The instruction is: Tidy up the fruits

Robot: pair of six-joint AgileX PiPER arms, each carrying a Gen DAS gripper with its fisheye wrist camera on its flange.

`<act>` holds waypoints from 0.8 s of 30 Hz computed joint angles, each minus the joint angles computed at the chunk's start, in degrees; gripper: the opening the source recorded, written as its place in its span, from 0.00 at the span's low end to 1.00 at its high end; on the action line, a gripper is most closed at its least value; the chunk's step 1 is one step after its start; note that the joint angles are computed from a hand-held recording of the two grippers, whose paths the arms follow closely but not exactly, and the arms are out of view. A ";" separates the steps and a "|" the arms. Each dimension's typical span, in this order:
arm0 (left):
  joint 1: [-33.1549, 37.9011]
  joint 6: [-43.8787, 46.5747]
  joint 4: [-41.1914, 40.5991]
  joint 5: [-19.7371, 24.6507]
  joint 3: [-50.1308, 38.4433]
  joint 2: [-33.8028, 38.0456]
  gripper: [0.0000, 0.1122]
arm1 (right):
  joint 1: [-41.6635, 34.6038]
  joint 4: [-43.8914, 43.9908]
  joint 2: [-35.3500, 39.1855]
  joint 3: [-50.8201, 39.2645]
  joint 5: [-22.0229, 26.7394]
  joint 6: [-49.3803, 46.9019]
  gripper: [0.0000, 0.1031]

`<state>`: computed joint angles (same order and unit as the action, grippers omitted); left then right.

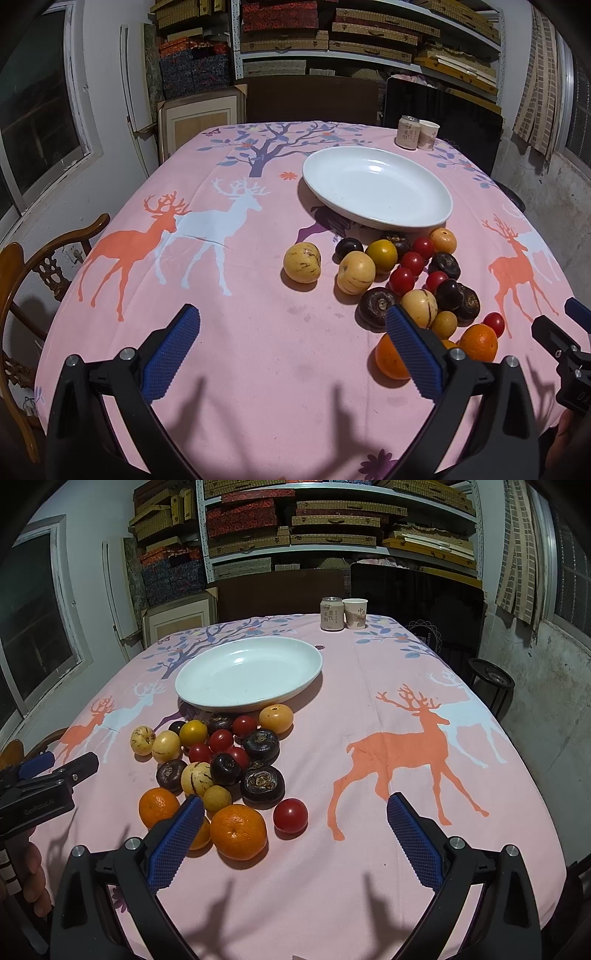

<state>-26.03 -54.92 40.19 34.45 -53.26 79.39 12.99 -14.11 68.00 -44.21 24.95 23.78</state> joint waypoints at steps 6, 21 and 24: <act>0.08 0.25 -0.12 0.02 0.02 -0.08 0.88 | 0.15 0.18 -0.14 -0.21 0.72 -0.30 0.96; 0.05 -0.02 0.04 -0.09 0.12 -0.04 0.88 | -0.84 4.29 -0.45 0.51 -0.84 -5.53 0.96; 0.05 0.00 0.11 -0.09 0.15 -0.11 0.88 | -0.61 4.14 -1.03 1.48 -2.85 -5.59 0.96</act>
